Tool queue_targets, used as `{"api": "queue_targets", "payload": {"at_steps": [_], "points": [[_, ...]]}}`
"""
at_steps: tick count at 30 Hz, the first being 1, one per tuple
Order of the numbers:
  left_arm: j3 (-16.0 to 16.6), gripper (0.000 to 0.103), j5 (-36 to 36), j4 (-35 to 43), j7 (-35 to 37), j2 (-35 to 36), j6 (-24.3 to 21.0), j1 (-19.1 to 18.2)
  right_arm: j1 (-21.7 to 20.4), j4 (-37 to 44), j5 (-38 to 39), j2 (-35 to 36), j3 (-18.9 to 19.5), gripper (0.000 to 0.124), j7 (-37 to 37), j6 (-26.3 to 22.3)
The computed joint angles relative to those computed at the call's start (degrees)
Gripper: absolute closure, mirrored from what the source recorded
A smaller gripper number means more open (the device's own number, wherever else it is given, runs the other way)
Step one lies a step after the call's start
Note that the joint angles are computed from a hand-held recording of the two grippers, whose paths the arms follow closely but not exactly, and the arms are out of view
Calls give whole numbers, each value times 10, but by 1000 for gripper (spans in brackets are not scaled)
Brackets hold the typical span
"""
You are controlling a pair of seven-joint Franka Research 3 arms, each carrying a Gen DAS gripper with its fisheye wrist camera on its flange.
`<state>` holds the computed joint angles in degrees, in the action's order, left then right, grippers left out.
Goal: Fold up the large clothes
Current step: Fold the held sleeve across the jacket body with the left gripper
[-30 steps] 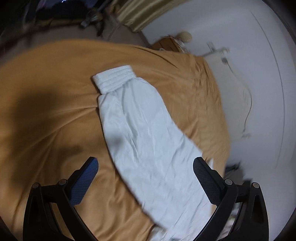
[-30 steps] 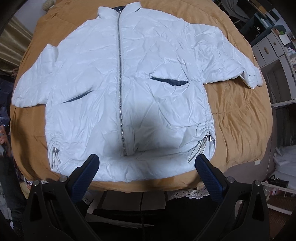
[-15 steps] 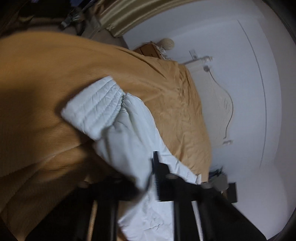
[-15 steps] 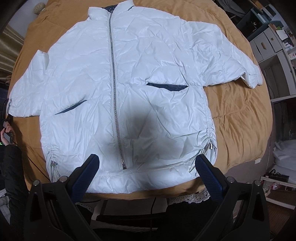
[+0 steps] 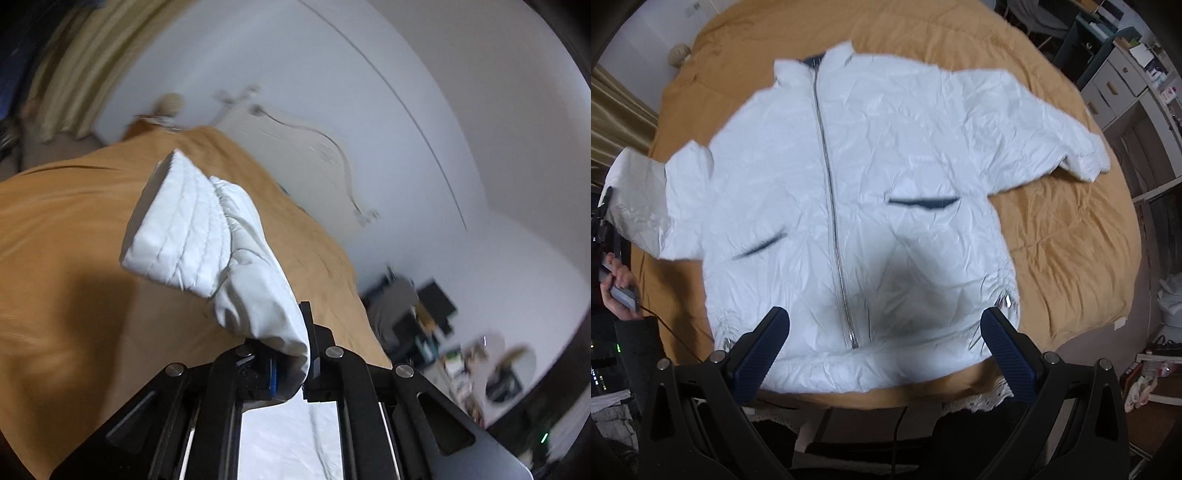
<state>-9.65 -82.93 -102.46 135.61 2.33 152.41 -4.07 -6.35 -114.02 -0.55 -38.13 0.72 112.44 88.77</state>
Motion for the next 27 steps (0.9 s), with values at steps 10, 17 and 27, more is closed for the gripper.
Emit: {"api": "queue_targets", "payload": {"at_steps": [10,17,27], "points": [[-105,97,234,140,-167,185,18,-128,-46,-97,24,-50,-66,21,-39,166],[-110,93,416,160,-388,306,4,-173,-65,-102,59,19,-101,21,-107,194],[-193,93,393,90,-358,283,40,-102,1,117,144,348,-80,22,-228,233]]}}
